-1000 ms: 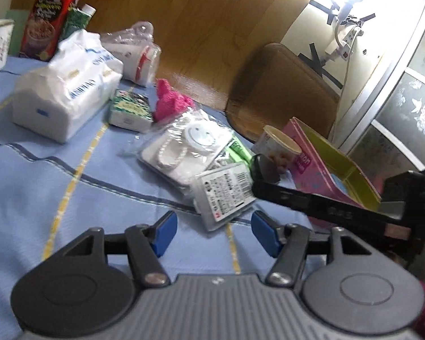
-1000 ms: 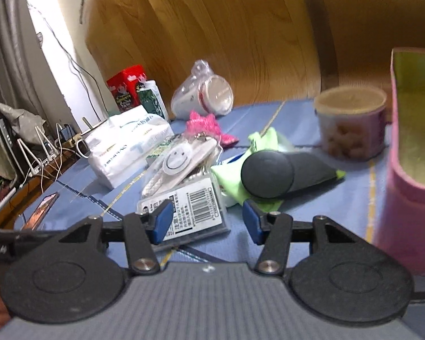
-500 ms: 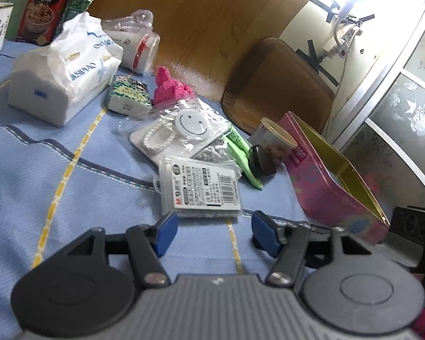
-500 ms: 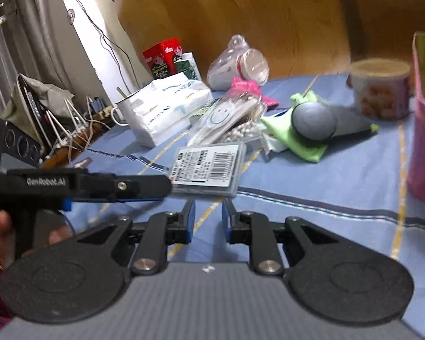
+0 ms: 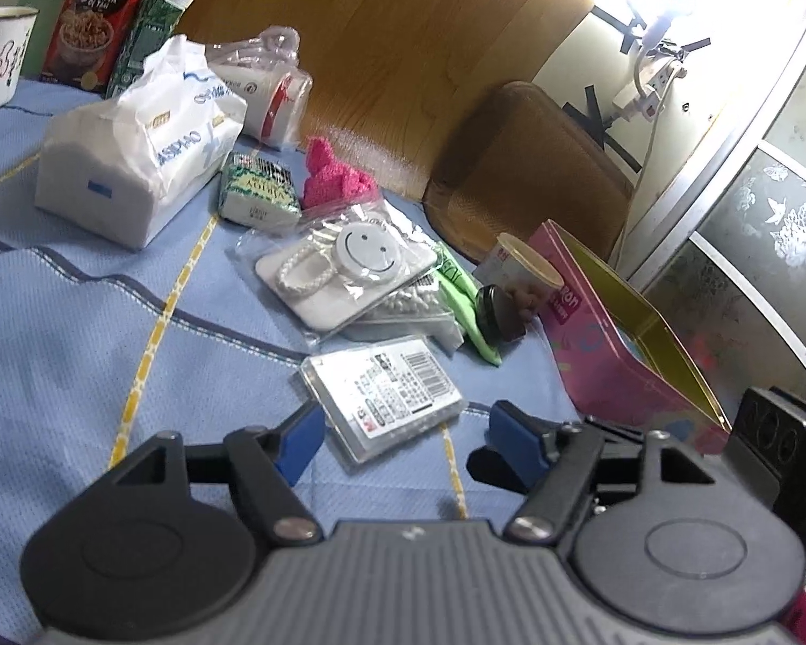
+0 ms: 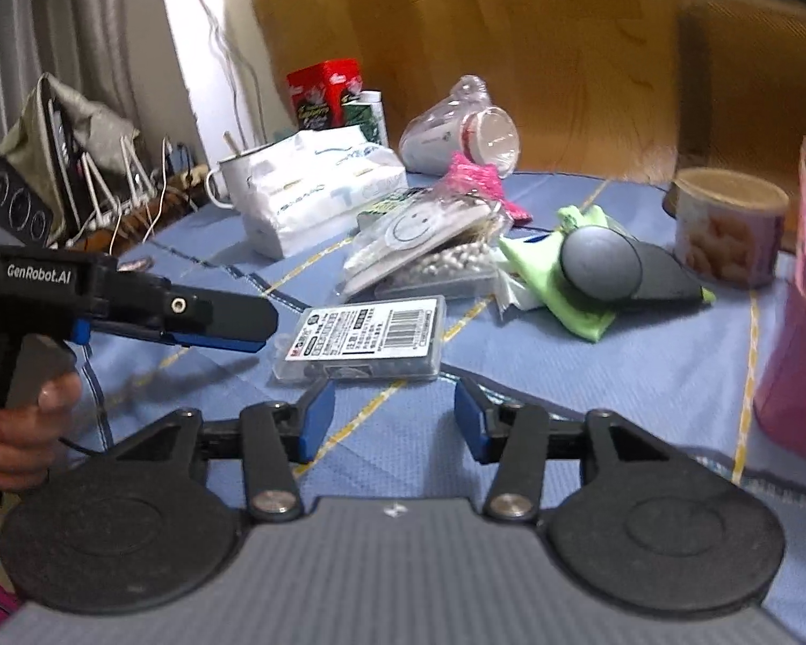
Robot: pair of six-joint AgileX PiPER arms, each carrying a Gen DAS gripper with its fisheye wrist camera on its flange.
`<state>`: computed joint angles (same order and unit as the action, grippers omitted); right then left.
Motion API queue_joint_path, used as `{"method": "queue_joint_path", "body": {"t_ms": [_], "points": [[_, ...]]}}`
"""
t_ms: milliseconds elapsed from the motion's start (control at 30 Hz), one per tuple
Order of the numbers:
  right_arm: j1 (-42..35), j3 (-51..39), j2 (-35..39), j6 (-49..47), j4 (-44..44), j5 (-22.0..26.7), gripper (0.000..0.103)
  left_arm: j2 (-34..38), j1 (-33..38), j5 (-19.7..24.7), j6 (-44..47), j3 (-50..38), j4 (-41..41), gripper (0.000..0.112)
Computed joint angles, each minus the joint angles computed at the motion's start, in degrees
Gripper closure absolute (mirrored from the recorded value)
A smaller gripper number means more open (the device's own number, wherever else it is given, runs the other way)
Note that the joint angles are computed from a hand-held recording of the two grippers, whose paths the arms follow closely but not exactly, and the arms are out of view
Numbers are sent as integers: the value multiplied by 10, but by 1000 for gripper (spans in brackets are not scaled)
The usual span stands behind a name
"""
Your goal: Organize soft objects
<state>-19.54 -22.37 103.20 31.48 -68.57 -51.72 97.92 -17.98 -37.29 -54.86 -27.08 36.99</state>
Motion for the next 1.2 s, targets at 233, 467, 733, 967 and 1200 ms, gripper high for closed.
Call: {"method": "queue_joint_path", "body": {"t_ms": [233, 467, 733, 967, 1200], "points": [[43, -44, 25, -11, 8, 27, 30, 27, 2, 2, -36, -32, 32, 38], [64, 3, 9, -90, 80, 14, 38, 23, -36, 22, 32, -22, -39, 47], [38, 83, -28, -190, 162, -46, 42, -22, -73, 52, 30, -29, -44, 47], [-53, 94, -39, -173, 143, -98, 42, -24, -141, 124, 46, -105, -51, 47], [-161, 111, -40, -188, 90, -142, 42, 1, -197, 170, 73, -169, -76, 47]]}}
